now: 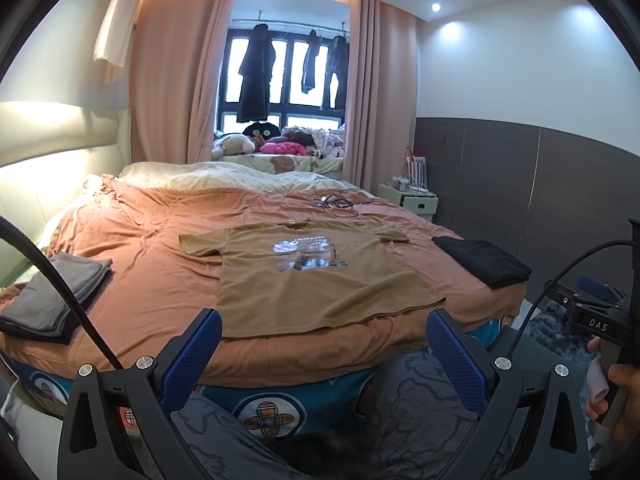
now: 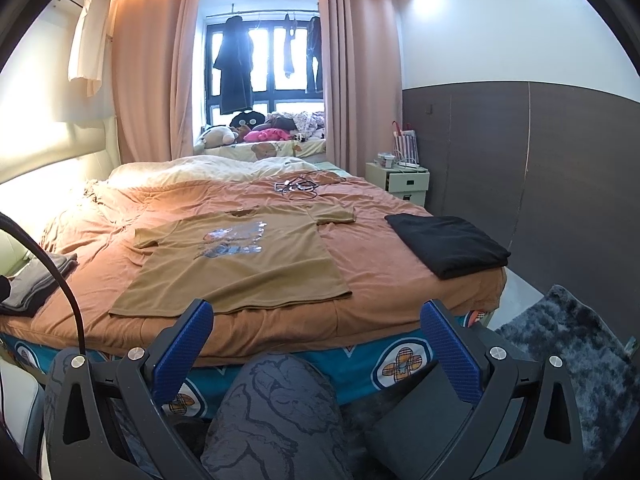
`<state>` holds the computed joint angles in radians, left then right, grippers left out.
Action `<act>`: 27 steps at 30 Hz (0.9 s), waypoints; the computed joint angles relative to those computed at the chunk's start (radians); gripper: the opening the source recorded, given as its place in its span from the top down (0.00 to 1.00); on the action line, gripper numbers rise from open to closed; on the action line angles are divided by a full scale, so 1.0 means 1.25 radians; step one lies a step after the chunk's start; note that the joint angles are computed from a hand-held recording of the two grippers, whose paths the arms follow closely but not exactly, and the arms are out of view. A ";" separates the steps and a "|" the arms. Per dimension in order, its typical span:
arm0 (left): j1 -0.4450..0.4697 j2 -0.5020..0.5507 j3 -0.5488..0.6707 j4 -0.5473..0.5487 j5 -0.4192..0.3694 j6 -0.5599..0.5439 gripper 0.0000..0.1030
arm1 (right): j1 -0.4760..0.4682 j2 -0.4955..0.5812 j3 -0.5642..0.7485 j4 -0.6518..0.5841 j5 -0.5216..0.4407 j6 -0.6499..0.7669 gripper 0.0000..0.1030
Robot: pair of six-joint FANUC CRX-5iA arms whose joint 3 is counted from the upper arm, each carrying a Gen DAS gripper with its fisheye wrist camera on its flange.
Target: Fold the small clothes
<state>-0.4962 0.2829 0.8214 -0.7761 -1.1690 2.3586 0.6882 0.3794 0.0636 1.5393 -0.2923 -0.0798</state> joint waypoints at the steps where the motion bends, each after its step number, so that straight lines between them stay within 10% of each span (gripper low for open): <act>1: 0.000 0.001 0.001 0.000 0.000 0.000 0.00 | -0.001 0.000 -0.001 0.005 -0.001 -0.005 0.00; 27: -0.003 0.003 0.005 0.006 -0.003 0.004 0.00 | -0.001 -0.007 -0.012 0.029 -0.005 -0.027 0.00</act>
<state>-0.4994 0.2862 0.8274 -0.7690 -1.1722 2.3640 0.6868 0.3702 0.0484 1.5756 -0.2984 -0.1132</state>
